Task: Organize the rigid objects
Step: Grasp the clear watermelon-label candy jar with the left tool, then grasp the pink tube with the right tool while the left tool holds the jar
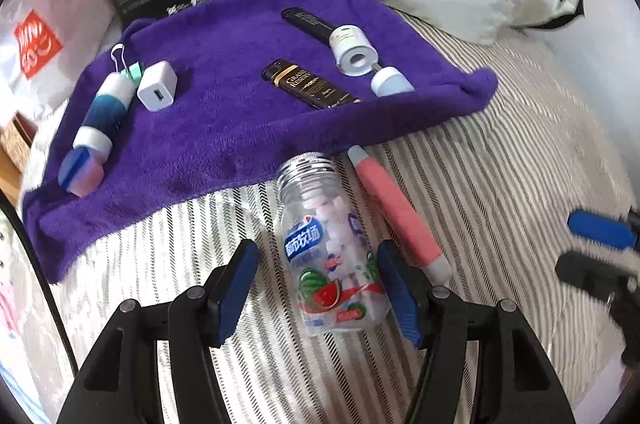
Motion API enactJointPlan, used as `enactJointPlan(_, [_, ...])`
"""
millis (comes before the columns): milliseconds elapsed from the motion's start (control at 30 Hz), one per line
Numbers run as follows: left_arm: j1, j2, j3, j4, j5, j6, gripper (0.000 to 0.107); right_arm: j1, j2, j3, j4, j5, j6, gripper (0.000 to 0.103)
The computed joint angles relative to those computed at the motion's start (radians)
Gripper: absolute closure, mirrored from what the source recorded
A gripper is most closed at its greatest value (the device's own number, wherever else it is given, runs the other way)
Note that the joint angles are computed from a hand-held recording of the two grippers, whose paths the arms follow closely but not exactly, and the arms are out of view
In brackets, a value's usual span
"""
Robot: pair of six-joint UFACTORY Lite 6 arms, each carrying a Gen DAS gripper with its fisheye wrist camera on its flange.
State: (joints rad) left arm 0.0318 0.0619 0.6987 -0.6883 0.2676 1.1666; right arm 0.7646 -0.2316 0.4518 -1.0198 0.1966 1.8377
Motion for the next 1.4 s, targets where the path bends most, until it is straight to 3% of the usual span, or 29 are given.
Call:
enactJointPlan(133, [0.022,0.006,-0.003,-0.130,0.000,0.107,0.048,0.002,0.007,-0.006,-0.017,-0.002,0.020,0.059])
enactJointPlan(300, [0.023,0.005,-0.007,-0.161,-0.014,0.133,0.053,-0.034,0.062,-0.001,-0.031,-0.047,0.029,0.059])
enactJointPlan(433, [0.029,-0.007,-0.014,-0.194,-0.004,0.170,0.066,-0.045,0.106,0.013,-0.100,-0.066,0.098,0.059])
enactJointPlan(600, [0.041,-0.025,-0.029,-0.252,0.011,0.247,0.067,-0.038,0.144,0.044,-0.155,-0.066,0.153,0.059])
enactJointPlan(900, [0.118,-0.002,0.020,-0.225,0.085,0.281,0.067,-0.021,0.218,0.145,-0.018,-0.034,-0.004,0.059])
enactJointPlan(1233, [0.311,0.052,0.103,-0.234,0.212,0.417,0.067,-0.016,0.351,0.318,0.148,-0.009,-0.212,0.059])
enactJointPlan(1400, [0.344,0.117,0.127,-0.280,0.214,0.492,0.067,-0.014,0.447,0.417,0.243,-0.017,-0.322,0.059])
